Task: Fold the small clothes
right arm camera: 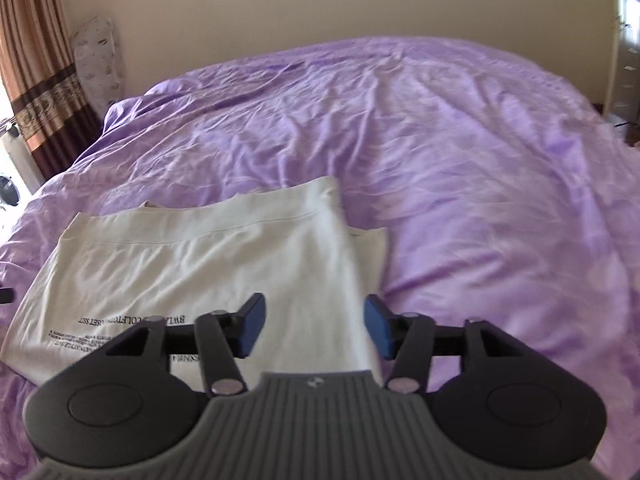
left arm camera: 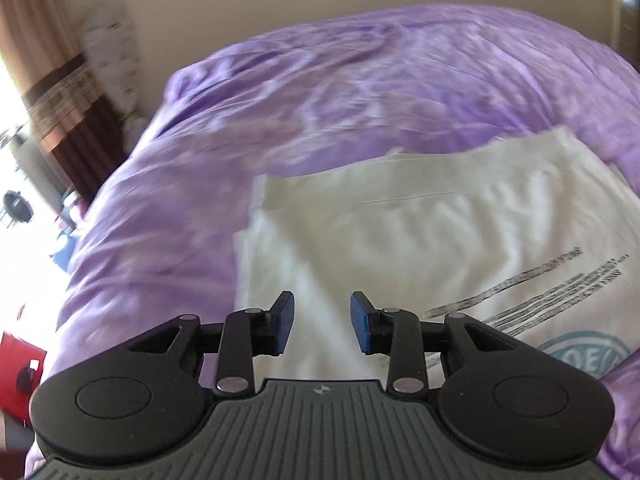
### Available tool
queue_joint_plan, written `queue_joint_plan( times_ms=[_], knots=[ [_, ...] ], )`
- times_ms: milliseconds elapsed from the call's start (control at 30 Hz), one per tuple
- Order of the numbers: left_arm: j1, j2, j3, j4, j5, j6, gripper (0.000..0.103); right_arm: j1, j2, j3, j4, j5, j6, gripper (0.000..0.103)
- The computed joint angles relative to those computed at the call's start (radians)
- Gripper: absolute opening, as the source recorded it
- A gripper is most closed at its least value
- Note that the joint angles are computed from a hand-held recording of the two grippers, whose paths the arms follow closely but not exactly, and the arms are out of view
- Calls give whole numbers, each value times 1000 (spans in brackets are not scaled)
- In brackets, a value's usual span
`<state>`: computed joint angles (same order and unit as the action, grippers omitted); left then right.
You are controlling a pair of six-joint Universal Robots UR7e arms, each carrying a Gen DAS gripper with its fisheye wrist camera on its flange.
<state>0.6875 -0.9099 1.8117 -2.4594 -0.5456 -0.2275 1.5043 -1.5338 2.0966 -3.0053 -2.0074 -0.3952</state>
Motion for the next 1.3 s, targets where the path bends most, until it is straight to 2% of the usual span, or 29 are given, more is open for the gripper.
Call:
queue_joint_plan(
  times_ms=[100, 300, 500, 667, 733, 767, 867, 1000, 1067, 1167, 1233, 1300],
  knots=[
    [11, 81, -66, -17, -33, 74, 39, -32, 39, -52, 70, 57, 14, 67],
    [45, 222, -187, -41, -98, 189, 39, -120, 118, -145, 142, 128, 89, 67],
    [116, 311, -291, -156, -257, 293, 39, -216, 165, -213, 188, 290, 197, 67],
    [163, 389, -423, -155, -327, 322, 39, -270, 219, -279, 208, 393, 250, 68],
    [176, 412, -463, -164, -344, 333, 38, -289, 231, -295, 214, 429, 284, 64],
    [181, 422, -477, -176, -349, 348, 38, -294, 231, -297, 212, 431, 307, 60],
    [192, 451, -522, -187, -362, 369, 37, -310, 194, -272, 213, 474, 346, 61],
    [208, 490, -591, -160, -388, 364, 37, -306, 143, -230, 206, 436, 345, 65],
    [211, 511, -611, -180, -384, 398, 37, -313, 136, -223, 211, 437, 371, 65],
    [214, 539, -650, -169, -378, 406, 37, -305, 147, -236, 236, 405, 346, 67],
    [213, 554, -671, -160, -366, 409, 37, -312, 160, -249, 256, 420, 330, 68],
    [211, 565, -685, -154, -356, 409, 37, -335, 175, -263, 264, 461, 347, 61]
  ],
)
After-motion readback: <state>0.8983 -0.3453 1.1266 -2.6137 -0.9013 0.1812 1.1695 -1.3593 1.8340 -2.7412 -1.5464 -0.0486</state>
